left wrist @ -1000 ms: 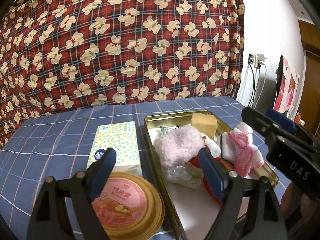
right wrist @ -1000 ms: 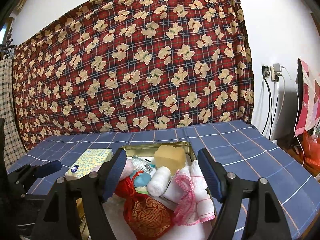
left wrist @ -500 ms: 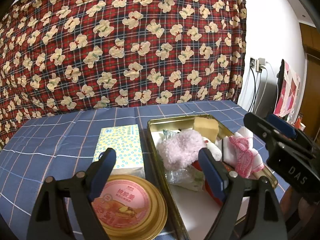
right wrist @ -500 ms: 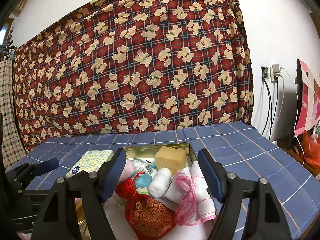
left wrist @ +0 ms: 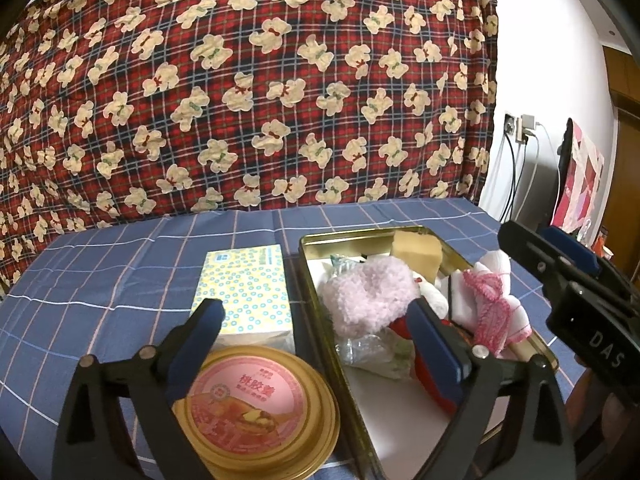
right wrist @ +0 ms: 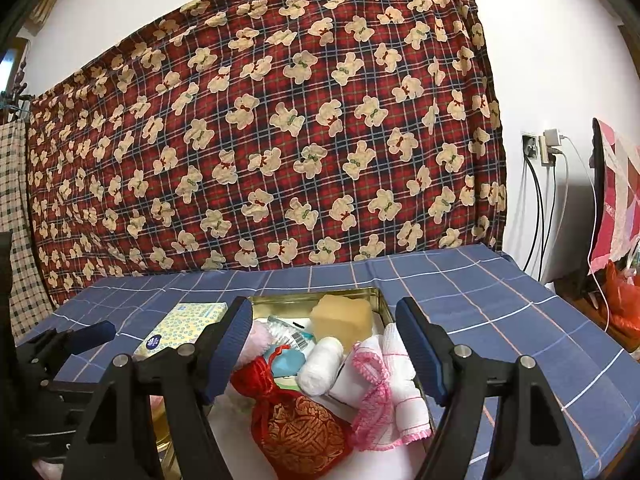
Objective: Organize soft objects
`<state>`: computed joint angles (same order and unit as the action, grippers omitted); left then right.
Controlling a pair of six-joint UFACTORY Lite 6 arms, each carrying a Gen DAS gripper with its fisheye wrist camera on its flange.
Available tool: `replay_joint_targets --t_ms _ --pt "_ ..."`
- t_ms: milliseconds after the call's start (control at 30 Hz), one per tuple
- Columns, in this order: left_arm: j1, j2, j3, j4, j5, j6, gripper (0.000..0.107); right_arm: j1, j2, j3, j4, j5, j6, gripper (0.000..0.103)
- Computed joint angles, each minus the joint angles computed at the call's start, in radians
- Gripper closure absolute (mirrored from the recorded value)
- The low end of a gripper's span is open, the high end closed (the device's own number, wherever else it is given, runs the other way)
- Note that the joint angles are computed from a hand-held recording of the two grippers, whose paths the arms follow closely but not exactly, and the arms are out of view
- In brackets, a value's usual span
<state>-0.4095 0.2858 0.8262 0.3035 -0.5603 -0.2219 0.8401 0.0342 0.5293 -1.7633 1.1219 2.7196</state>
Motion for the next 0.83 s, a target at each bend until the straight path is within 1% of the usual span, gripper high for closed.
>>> replay_joint_targets --t_ms 233,300,367,467,833 --pt "-0.007 -0.005 -0.003 -0.034 0.005 0.023 0.010 0.001 0.000 -0.003 -0.002 0.002 0.004 0.027" --pt "-0.011 -0.006 -0.004 -0.047 0.006 0.037 0.008 0.001 0.002 -0.004 -0.002 0.003 0.005 0.027" --pt "-0.010 -0.009 -0.006 -0.046 0.004 0.042 0.005 -0.001 0.003 -0.004 -0.005 0.001 0.006 0.027" --pt "-0.018 -0.019 -0.014 -0.063 0.003 0.066 0.005 0.000 -0.001 0.000 0.002 -0.001 -0.004 0.027" --pt "-0.022 -0.031 -0.028 -0.044 -0.015 0.052 0.005 0.001 -0.009 -0.005 0.005 0.000 -0.008 0.027"
